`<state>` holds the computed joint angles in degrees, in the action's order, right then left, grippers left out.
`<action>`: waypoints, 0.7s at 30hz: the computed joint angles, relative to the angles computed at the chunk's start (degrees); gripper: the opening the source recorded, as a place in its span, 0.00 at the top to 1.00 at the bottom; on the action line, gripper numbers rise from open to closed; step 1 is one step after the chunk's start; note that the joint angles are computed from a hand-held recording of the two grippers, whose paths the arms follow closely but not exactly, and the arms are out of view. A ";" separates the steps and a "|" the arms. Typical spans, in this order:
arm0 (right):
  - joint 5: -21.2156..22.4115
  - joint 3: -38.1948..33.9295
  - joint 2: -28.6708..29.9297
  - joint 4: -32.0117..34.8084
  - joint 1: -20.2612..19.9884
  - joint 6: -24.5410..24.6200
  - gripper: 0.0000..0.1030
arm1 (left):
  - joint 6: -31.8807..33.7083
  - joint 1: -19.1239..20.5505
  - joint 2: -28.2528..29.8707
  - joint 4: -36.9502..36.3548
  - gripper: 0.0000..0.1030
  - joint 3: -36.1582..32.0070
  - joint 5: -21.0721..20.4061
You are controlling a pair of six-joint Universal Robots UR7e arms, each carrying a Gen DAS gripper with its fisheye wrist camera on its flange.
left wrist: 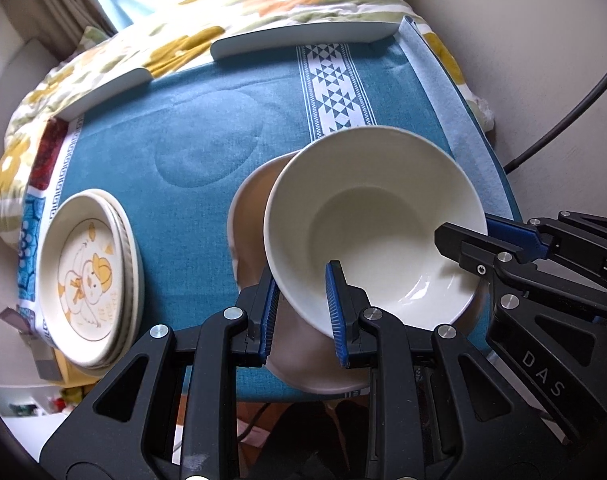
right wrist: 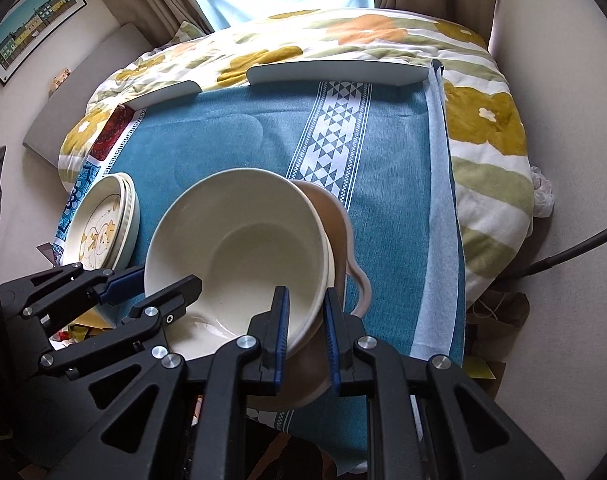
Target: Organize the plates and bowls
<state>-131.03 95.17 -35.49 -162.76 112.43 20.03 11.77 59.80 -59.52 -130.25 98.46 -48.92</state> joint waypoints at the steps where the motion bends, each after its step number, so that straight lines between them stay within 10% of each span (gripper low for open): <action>1: -0.18 0.00 0.00 0.19 0.02 0.01 0.85 | -0.16 -0.02 0.12 0.26 0.80 -0.05 0.40; 21: 0.61 3.60 -4.73 -7.70 0.76 -4.18 0.84 | 2.91 -0.37 -3.52 -4.42 0.78 -2.16 -4.47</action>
<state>-130.42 98.77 -40.23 -170.47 113.19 15.85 14.67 59.43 -63.04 -134.67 96.30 -53.39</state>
